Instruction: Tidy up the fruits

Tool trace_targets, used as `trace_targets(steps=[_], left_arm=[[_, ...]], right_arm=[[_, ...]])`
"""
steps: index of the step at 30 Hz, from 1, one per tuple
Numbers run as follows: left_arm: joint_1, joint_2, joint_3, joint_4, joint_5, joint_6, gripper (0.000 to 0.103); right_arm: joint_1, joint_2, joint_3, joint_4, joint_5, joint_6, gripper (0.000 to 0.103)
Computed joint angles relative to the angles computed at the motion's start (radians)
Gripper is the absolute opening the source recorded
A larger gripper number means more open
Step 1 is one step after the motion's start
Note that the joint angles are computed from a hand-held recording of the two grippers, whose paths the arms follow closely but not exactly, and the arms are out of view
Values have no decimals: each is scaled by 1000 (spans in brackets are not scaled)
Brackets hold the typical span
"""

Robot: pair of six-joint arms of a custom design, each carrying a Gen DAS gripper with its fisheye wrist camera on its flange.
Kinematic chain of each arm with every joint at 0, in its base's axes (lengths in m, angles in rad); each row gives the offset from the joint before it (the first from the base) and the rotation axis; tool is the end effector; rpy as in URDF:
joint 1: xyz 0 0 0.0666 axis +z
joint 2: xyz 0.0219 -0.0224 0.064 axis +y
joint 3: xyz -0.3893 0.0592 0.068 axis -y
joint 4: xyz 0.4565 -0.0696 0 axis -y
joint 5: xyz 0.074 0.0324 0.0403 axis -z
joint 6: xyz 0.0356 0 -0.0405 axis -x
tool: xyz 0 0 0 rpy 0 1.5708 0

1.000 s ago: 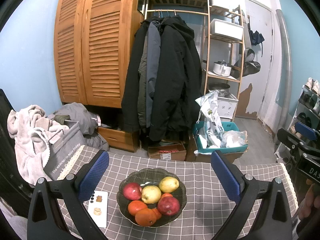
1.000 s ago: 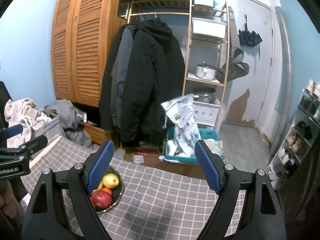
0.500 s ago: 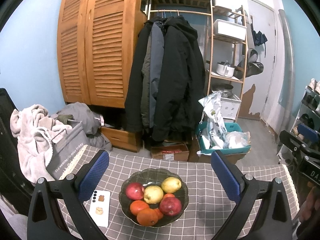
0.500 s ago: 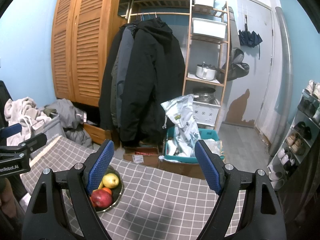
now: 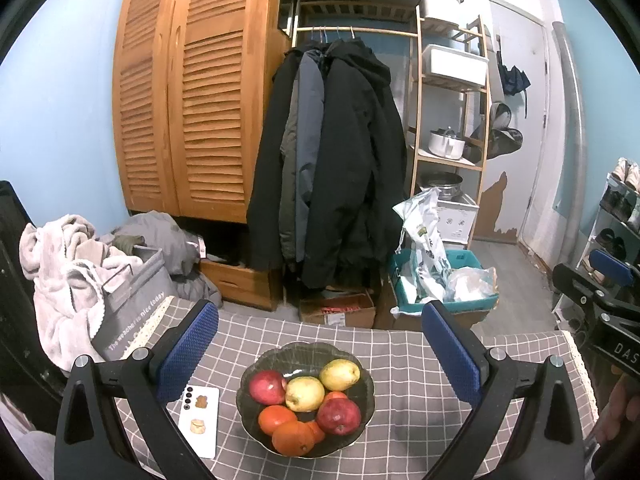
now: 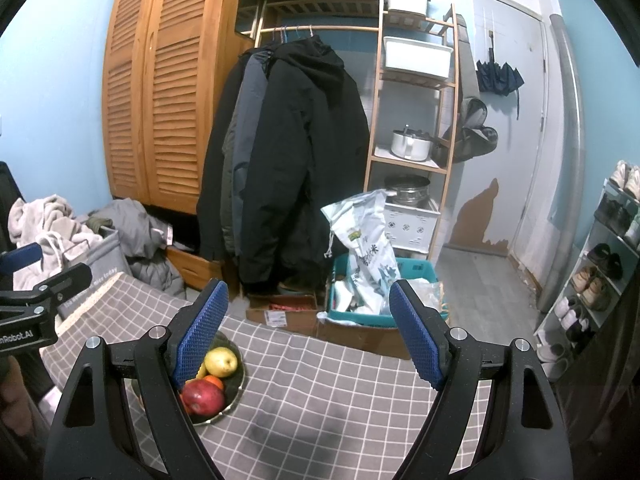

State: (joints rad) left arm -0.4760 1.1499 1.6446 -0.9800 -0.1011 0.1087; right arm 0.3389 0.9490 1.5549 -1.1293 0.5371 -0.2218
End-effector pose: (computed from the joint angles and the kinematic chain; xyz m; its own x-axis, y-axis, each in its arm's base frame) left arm 0.3778 -0.1912 0.6792 -0.4530 0.1121 -0.8844 0.3293 0.9429 -0.0492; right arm 0.3043 0.0875 0.6942 -0.4307 0.0486 -0.9012 0.2328 0.9707 -0.0589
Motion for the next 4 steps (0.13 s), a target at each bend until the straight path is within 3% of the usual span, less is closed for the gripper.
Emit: trace_targets(steps=[4], left_arm=[[0,3,5,-3,-4,-2,102]], right_arm=[[3,2,2,-2,3,-1,81]])
